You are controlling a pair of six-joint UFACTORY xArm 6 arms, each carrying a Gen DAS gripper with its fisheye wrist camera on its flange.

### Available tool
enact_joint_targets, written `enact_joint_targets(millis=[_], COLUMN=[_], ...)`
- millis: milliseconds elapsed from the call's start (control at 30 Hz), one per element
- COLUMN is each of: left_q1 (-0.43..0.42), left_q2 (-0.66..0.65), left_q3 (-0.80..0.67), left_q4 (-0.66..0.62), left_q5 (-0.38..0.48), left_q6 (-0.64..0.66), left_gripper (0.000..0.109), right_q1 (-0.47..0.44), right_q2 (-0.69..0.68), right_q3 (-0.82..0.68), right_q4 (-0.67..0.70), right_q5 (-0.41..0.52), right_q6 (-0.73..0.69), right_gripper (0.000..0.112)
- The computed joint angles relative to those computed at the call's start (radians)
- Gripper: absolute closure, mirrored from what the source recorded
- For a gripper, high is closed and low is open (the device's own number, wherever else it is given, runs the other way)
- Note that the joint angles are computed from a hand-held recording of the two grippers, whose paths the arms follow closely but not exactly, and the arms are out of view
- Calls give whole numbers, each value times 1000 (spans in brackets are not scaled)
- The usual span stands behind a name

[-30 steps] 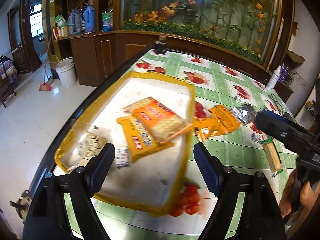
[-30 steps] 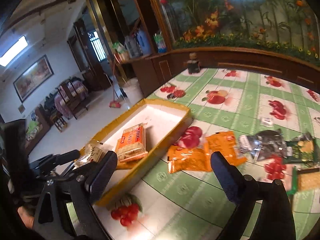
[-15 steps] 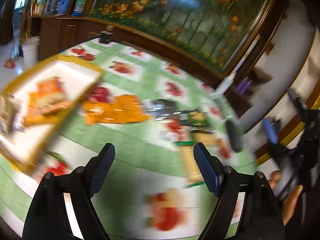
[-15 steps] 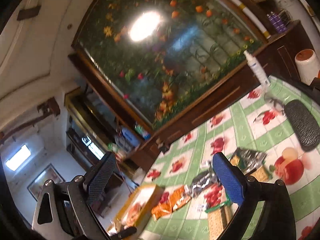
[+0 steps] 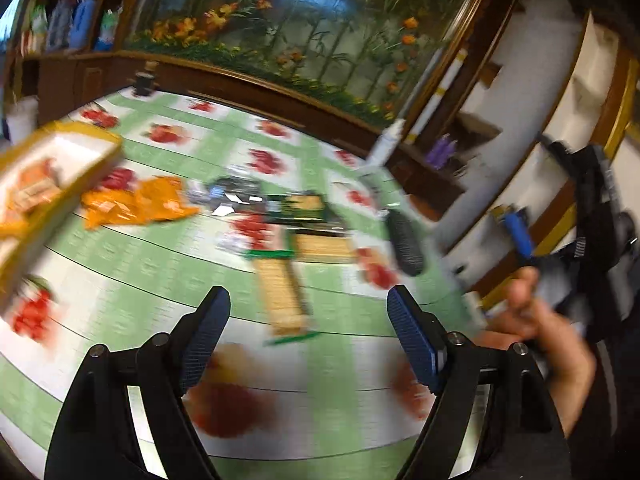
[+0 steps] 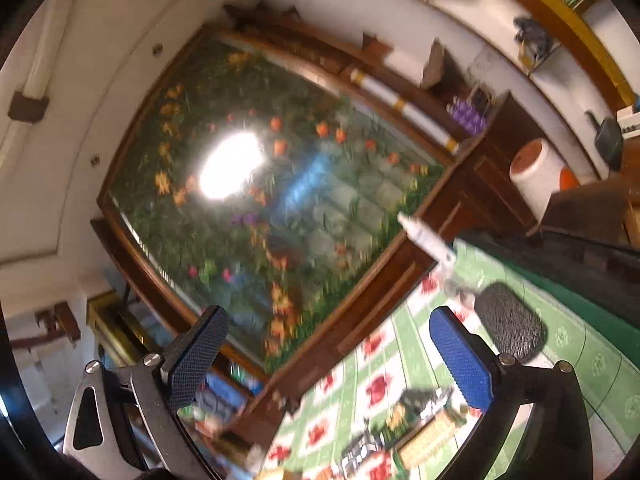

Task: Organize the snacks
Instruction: 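Swing both tools back from tray toward remaining snacks on table, then grasp green-trimmed cracker pack with right tool while left tool grasps orange bag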

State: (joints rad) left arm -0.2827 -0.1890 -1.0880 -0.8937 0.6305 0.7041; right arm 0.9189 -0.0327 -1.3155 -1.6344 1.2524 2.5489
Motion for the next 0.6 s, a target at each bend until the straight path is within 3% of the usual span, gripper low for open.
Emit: enact_joint_targets(millis=[67, 133, 200, 300, 433, 500, 600], left_q1=[34, 50, 58, 72, 93, 96, 82], left_q2=[55, 119, 167, 230, 295, 334, 416], left_q3=[-40, -79, -94, -117, -182, -223, -287], left_q4=[92, 241, 376, 452, 281, 253, 400], left_q5=[-22, -80, -136, -172, -163, -166, -232], left_q6=[4, 37, 50, 132, 352, 401, 345], left_gripper=[28, 27, 27, 27, 27, 27, 27], right_q1=[-76, -157, -196, -171, -94, -74, -79], right_q2=[-21, 8, 54, 163, 365, 477, 585], right_q3=[-7, -46, -71, -155, -393, -551, -689], right_q4=[87, 288, 474, 650, 791, 851, 938], right_q5=[-209, -419, -527, -460, -214, -107, -18], right_q6=[-116, -325, -528, -759, -1061, -1203, -1302], right_gripper=[10, 10, 11, 10, 16, 18, 18])
